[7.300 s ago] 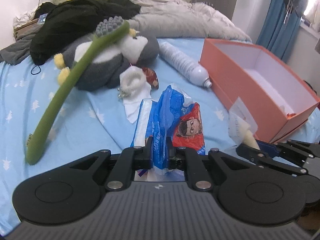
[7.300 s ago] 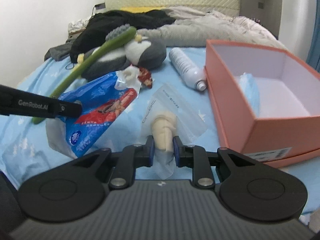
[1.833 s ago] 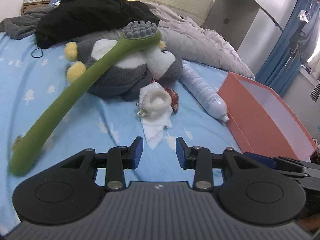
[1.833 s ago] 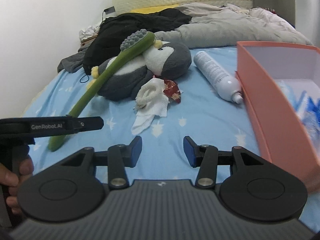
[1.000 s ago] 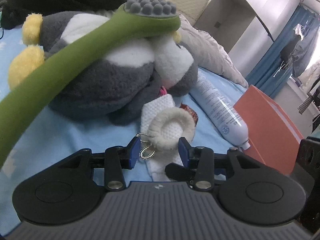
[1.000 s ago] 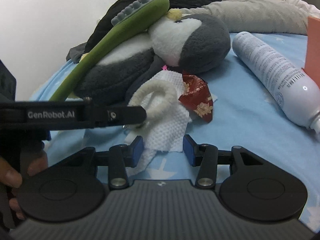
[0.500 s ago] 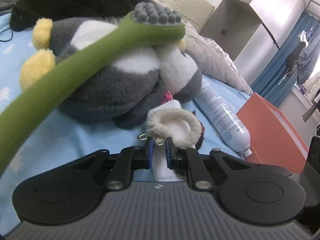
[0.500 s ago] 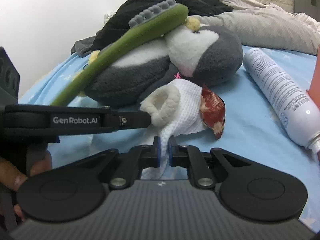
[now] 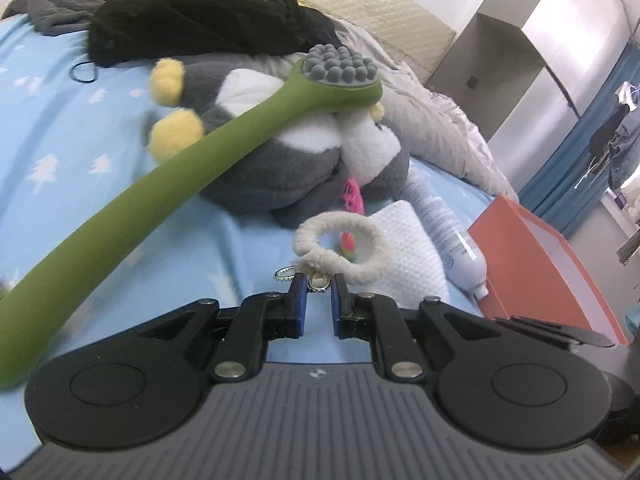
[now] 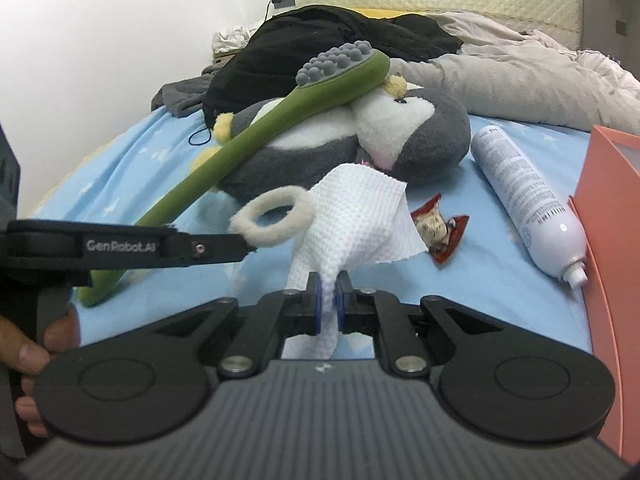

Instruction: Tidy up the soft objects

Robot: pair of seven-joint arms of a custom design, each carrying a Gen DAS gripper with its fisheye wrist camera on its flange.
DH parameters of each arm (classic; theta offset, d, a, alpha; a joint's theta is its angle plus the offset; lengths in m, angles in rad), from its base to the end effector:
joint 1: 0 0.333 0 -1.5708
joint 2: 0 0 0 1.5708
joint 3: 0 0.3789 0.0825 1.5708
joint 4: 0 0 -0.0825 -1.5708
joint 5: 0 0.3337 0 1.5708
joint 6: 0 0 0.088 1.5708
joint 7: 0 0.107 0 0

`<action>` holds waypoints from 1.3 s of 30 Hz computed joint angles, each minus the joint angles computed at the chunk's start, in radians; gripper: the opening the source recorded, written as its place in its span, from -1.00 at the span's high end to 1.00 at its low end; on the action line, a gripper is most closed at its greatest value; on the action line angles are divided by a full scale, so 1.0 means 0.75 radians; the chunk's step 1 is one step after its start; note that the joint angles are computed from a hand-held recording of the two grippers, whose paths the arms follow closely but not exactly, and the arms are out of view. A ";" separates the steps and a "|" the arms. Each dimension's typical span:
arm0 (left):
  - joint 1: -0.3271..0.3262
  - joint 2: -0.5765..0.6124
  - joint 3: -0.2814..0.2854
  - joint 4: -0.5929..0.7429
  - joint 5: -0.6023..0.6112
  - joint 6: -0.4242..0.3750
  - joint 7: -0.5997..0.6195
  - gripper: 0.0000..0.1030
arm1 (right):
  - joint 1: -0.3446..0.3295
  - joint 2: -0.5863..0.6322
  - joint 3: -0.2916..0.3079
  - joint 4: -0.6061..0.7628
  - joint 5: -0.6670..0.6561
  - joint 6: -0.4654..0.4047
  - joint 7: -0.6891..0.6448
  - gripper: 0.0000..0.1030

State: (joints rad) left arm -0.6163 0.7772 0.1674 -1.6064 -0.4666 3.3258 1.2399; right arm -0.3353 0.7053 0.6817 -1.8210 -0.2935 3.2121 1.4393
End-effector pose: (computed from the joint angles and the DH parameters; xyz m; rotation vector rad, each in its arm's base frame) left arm 0.6747 -0.3158 0.3707 -2.0371 1.5390 -1.2378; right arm 0.6820 0.1495 0.4041 -1.9450 1.1941 -0.4320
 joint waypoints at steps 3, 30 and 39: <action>-0.029 -0.051 0.009 -0.090 -0.018 0.008 -0.005 0.71 | -0.021 -0.045 0.007 -0.063 0.012 -0.005 0.020 0.79; -0.360 -0.081 0.397 -0.183 0.414 -0.306 -0.337 -0.05 | 0.128 -0.278 -0.302 -0.298 0.248 -0.022 0.118 -0.20; -0.279 -0.025 0.332 -0.105 0.484 -0.257 -0.408 -0.06 | 0.177 -0.217 -0.348 -0.235 0.097 0.033 0.159 -0.20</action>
State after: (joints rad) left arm -0.8254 0.7587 0.4160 -1.6851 -0.1038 3.1332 0.9340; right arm -0.2023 0.5427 0.4204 -1.9974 -0.2210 3.2370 1.5583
